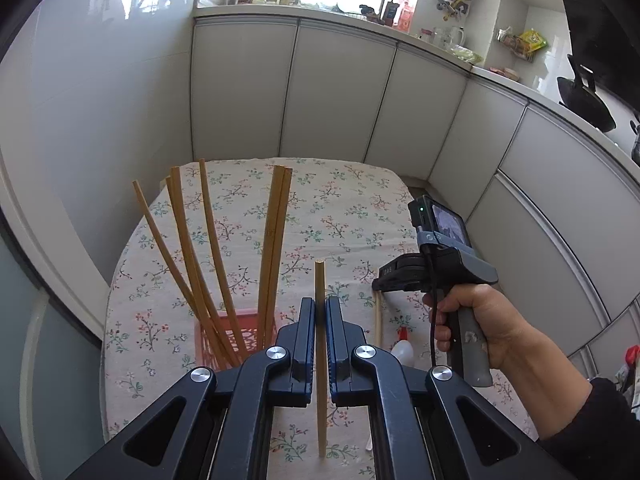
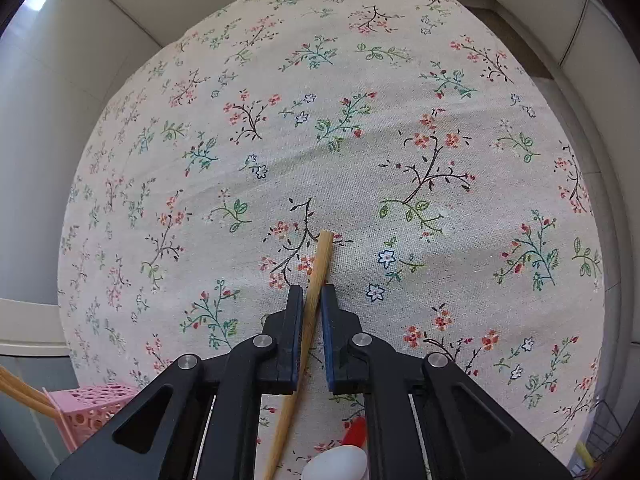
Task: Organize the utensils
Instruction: 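Lift both chopsticks upright and carry them over the pink holder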
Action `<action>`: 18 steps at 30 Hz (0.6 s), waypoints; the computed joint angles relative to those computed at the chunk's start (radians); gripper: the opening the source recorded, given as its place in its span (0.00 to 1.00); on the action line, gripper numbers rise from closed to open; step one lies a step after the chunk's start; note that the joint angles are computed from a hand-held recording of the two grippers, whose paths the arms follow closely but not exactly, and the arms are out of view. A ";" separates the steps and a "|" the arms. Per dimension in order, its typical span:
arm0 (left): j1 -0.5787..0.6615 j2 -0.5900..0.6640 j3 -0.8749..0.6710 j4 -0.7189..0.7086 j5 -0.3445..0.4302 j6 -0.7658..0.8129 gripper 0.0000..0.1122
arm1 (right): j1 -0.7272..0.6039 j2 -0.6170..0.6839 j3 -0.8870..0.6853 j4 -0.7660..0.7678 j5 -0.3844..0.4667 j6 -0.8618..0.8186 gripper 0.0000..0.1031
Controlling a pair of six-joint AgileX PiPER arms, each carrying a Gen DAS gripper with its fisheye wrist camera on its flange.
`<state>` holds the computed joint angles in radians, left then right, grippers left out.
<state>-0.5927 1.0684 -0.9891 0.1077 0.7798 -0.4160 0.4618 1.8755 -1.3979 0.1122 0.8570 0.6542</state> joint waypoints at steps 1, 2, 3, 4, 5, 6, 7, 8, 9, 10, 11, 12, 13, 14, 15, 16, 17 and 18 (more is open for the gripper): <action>0.000 -0.005 0.000 0.006 0.003 -0.005 0.05 | 0.004 -0.009 0.015 -0.007 -0.010 0.009 0.08; -0.002 -0.010 -0.001 0.013 0.006 -0.013 0.05 | 0.007 -0.025 0.034 -0.017 -0.022 0.027 0.08; -0.011 -0.017 -0.003 0.030 0.011 -0.028 0.05 | 0.008 -0.050 0.061 -0.022 -0.039 0.043 0.08; -0.013 -0.025 -0.004 0.042 0.014 -0.036 0.05 | 0.005 -0.083 0.095 -0.013 -0.063 0.049 0.07; -0.017 -0.033 -0.005 0.055 0.017 -0.047 0.05 | 0.005 -0.121 0.127 -0.005 -0.083 0.053 0.07; -0.022 -0.042 -0.008 0.064 0.023 -0.056 0.05 | 0.010 -0.164 0.155 -0.013 -0.094 0.068 0.07; -0.021 -0.049 -0.005 0.070 0.020 -0.058 0.05 | 0.023 -0.208 0.179 -0.036 -0.101 0.097 0.07; -0.029 -0.058 -0.008 0.086 0.026 -0.075 0.05 | 0.041 -0.251 0.197 -0.066 -0.104 0.129 0.07; -0.040 -0.069 -0.011 0.103 0.034 -0.094 0.05 | 0.063 -0.294 0.212 -0.103 -0.102 0.166 0.07; -0.046 -0.079 -0.015 0.115 0.039 -0.106 0.05 | 0.086 -0.339 0.226 -0.137 -0.093 0.202 0.07; -0.058 -0.091 -0.016 0.133 0.044 -0.125 0.05 | 0.114 -0.378 0.235 -0.175 -0.086 0.245 0.07; -0.078 -0.105 -0.021 0.162 0.054 -0.154 0.05 | 0.141 -0.417 0.243 -0.204 -0.079 0.280 0.07; -0.115 -0.120 -0.025 0.211 0.072 -0.205 0.05 | 0.180 -0.450 0.247 -0.243 -0.073 0.331 0.07; -0.143 -0.133 -0.030 0.250 0.088 -0.243 0.04 | 0.216 -0.484 0.253 -0.283 -0.066 0.378 0.07; -0.176 -0.146 -0.038 0.289 0.108 -0.279 0.05 | 0.261 -0.508 0.250 -0.336 -0.052 0.434 0.07; -0.211 -0.158 -0.048 0.330 0.130 -0.318 0.05 | 0.307 -0.532 0.245 -0.391 -0.032 0.488 0.07; -0.247 -0.170 -0.057 0.370 0.153 -0.357 0.05 | 0.353 -0.551 0.240 -0.442 -0.013 0.540 0.07; -0.291 -0.184 -0.066 0.419 0.181 -0.402 0.05 | 0.398 -0.570 0.233 -0.489 0.007 0.582 0.07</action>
<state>-0.8839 0.8841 -1.0550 0.5269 0.9608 -0.8181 0.8597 1.3053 -1.1653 -0.3766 0.8640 1.2359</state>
